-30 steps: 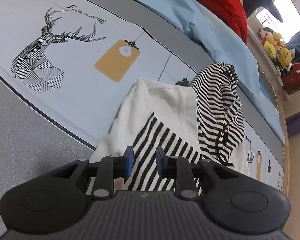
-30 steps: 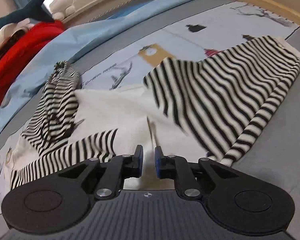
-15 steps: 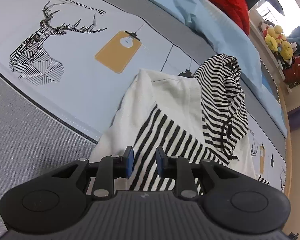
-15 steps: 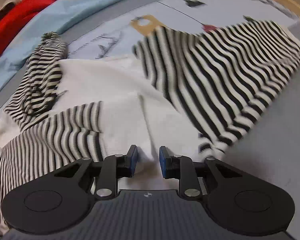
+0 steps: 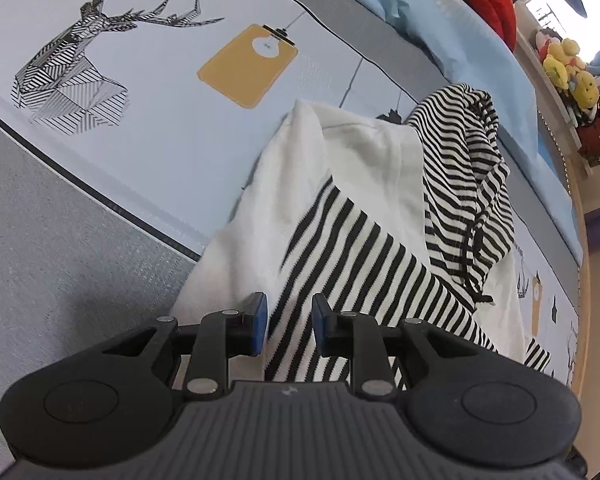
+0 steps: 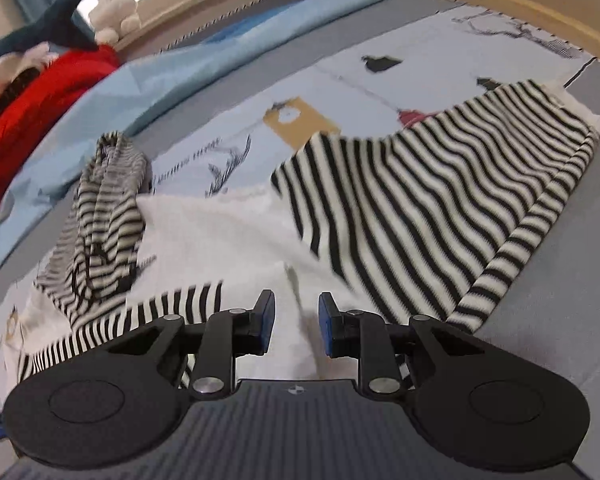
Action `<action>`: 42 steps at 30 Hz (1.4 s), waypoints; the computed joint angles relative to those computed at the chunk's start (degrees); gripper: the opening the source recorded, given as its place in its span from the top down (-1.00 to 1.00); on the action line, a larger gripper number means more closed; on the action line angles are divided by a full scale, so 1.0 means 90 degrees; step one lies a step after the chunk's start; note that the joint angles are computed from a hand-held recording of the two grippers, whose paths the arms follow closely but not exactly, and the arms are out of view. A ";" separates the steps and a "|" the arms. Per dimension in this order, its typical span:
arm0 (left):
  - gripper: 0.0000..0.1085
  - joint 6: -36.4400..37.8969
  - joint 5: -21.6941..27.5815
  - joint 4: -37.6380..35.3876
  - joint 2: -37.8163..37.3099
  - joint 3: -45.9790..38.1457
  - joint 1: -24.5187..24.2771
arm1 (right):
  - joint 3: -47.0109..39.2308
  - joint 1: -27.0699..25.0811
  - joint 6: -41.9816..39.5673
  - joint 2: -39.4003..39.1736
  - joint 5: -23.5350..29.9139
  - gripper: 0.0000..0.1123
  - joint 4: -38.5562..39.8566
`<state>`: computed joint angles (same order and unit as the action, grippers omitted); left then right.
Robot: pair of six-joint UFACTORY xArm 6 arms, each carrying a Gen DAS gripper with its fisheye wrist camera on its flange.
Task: Fold small clothes
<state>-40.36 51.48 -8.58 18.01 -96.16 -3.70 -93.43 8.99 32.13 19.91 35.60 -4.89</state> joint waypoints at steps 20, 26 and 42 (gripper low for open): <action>0.54 0.0120 0.0009 0.0007 0.0318 -0.0576 -0.0346 | 0.0052 -0.2187 0.2342 0.0156 -0.0759 0.50 -0.0830; 0.54 0.0187 0.0046 0.0008 0.0338 -0.0612 -0.0368 | -0.0096 -0.2505 0.2231 0.0585 -0.0926 0.29 -0.0104; 0.54 0.0263 -0.0129 -0.0152 -0.0002 -0.0242 -0.0186 | -0.1024 -0.1829 0.3228 0.0984 -0.0951 0.89 -0.3517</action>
<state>-37.99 50.32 -9.95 17.99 -98.33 -5.38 -102.64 -7.47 61.19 28.77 27.04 -36.54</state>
